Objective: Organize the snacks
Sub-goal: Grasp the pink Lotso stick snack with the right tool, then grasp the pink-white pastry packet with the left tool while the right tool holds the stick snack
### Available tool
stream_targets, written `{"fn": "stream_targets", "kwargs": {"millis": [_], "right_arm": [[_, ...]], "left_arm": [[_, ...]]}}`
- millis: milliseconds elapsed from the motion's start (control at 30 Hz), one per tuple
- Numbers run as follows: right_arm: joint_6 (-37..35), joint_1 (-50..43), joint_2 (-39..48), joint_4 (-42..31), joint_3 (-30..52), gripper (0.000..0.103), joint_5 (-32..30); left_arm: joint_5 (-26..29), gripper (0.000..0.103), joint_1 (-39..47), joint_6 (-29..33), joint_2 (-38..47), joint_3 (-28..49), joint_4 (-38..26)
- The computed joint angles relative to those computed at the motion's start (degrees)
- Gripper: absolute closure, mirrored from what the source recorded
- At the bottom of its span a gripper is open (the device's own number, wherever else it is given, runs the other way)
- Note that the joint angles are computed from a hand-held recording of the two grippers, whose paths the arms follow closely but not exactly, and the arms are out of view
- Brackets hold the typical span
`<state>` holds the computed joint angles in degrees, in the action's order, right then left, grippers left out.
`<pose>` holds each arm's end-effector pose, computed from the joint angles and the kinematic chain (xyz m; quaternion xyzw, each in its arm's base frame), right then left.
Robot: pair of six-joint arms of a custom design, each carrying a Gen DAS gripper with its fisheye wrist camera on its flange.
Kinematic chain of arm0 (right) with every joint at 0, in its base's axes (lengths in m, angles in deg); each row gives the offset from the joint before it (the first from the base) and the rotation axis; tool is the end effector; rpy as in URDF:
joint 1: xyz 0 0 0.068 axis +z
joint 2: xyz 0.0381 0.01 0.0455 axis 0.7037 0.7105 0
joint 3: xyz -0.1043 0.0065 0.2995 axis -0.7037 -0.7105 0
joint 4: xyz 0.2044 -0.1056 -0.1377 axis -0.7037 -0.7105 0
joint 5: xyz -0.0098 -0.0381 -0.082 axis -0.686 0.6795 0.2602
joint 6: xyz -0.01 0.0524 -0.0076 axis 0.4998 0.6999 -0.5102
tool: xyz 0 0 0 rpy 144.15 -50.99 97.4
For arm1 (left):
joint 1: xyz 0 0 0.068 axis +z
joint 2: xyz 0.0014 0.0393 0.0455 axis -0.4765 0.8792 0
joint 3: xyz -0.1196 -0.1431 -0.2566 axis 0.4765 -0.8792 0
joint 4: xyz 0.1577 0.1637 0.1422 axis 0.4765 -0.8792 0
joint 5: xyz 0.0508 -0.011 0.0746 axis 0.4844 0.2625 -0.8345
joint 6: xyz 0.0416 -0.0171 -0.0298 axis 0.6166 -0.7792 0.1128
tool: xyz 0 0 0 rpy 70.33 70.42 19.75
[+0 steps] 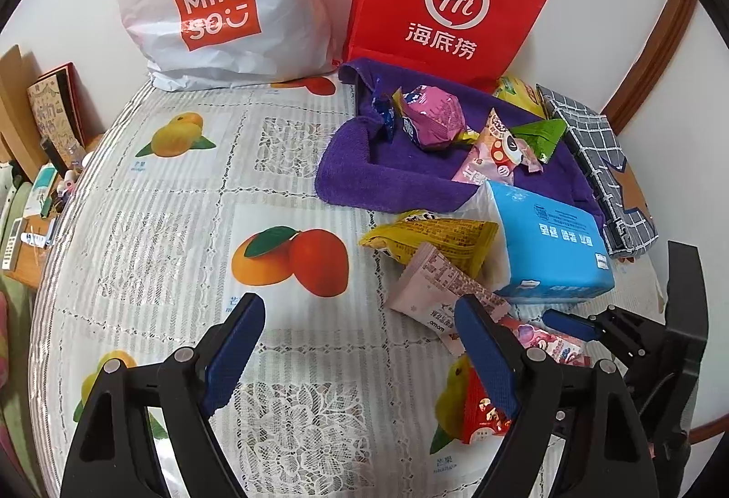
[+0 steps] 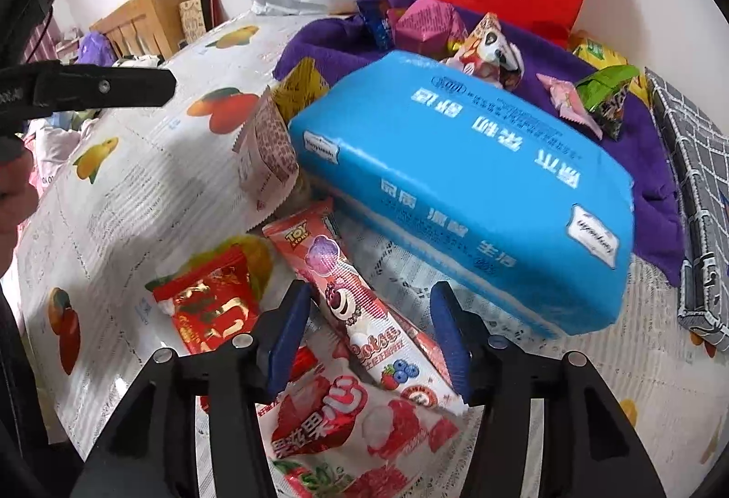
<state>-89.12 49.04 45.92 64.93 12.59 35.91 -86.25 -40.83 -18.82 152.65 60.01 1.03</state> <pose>0.3167 0.0374 0.0402 -0.4082 0.8816 0.1344 0.1951 0.2411 -0.0478 0.1053 -0.1922 0.9401 -0.0435 0.2783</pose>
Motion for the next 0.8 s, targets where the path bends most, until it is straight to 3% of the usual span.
{"fn": "stream_targets", "kwargs": {"millis": [67,200,300,633,800], "right_arm": [[0.1,0.1,0.0,0.4,-0.1,0.051,0.0],[-2.2,-0.3,-1.8,-0.6,-1.5,0.075,-1.1],[-3.5,-1.7,-3.2,0.3,-3.3,0.082,-0.8],[-8.8,-14.3,-4.7,-1.7,-3.8,0.084,-1.0],[-7.5,-18.5,-3.5,-0.1,-2.9,0.083,0.6]], "left_arm": [[-0.1,0.019,0.1,0.0,-0.2,-0.2,0.0],[0.3,0.019,0.1,-0.3,-0.1,-0.5,0.6],[0.6,0.019,-0.5,-0.8,1.3,0.3,0.8],[4.8,0.019,-2.1,-4.9,11.2,7.1,2.5],[7.1,0.020,-1.1,-6.8,15.4,9.2,3.7]]}}
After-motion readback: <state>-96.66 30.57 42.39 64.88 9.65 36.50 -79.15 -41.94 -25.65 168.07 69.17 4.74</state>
